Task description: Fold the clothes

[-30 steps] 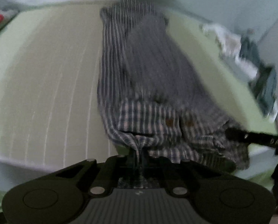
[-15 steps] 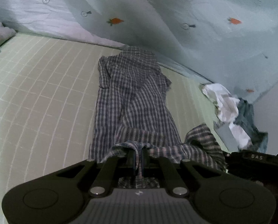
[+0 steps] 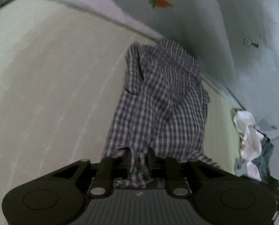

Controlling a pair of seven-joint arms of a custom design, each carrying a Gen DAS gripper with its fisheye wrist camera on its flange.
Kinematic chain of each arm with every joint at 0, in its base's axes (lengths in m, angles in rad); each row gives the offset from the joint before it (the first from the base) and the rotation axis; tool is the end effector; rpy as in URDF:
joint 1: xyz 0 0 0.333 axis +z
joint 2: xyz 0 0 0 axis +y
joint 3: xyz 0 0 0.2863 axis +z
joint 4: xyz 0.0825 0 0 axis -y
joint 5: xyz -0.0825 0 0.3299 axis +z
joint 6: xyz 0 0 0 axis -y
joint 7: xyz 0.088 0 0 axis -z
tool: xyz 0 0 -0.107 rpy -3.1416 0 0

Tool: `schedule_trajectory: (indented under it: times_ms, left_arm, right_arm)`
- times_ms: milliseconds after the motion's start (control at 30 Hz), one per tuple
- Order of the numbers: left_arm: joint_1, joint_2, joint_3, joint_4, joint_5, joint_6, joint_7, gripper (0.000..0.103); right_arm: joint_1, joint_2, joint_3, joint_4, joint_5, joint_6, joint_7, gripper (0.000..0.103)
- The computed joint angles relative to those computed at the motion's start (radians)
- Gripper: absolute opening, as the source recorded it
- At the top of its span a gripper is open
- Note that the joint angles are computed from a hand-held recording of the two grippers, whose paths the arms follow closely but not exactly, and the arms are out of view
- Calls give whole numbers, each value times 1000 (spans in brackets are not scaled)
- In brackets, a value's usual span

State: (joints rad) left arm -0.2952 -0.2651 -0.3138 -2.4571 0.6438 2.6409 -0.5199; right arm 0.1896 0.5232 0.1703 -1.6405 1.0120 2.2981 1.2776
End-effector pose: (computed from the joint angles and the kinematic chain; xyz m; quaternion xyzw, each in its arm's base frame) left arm 0.3540 -0.2705 0.4365 -0.9065 0.2821 -0.2961 0.1044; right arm 0.5994 0.2287 0.3435 -0.6276 0.6535 0.2700 0.3259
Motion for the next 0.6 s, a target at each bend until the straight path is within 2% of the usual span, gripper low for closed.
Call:
schedule_trajectory:
  times_ms: [33, 67, 133, 200, 267, 333, 400, 467, 600]
  left_arm:
    - [8, -5, -10, 9, 18, -41, -10, 39]
    - [13, -16, -28, 21, 41, -100, -31, 57]
    - [15, -49, -64, 34, 95, -206, -94, 74]
    - [4, -85, -81, 27, 130, -257, -149, 76]
    - [-21, -112, -90, 23, 123, -303, -175, 84]
    - [-48, -118, -98, 33, 104, -351, -175, 85]
    - [-83, -107, -100, 44, 64, -384, -157, 85]
    - [-115, -94, -99, 49, 24, -398, -144, 85]
    - [-163, -34, -75, 67, -49, -342, -70, 85]
  right_arm:
    - [1, -5, 6, -5, 29, 46, -28, 53]
    - [1, -9, 13, -7, 60, 91, -59, 56]
    - [2, -44, 22, -40, 94, 161, -134, 63]
    - [11, -90, 25, -84, 110, 229, -224, 77]
    - [39, -153, 15, -153, 65, 286, -312, 85]
    - [62, -217, 8, -237, 30, 331, -396, 88]
    - [73, -279, -3, -321, 3, 335, -449, 95]
    - [90, -323, -16, -389, -32, 335, -475, 97]
    - [130, -354, -39, -452, -156, 317, -415, 97]
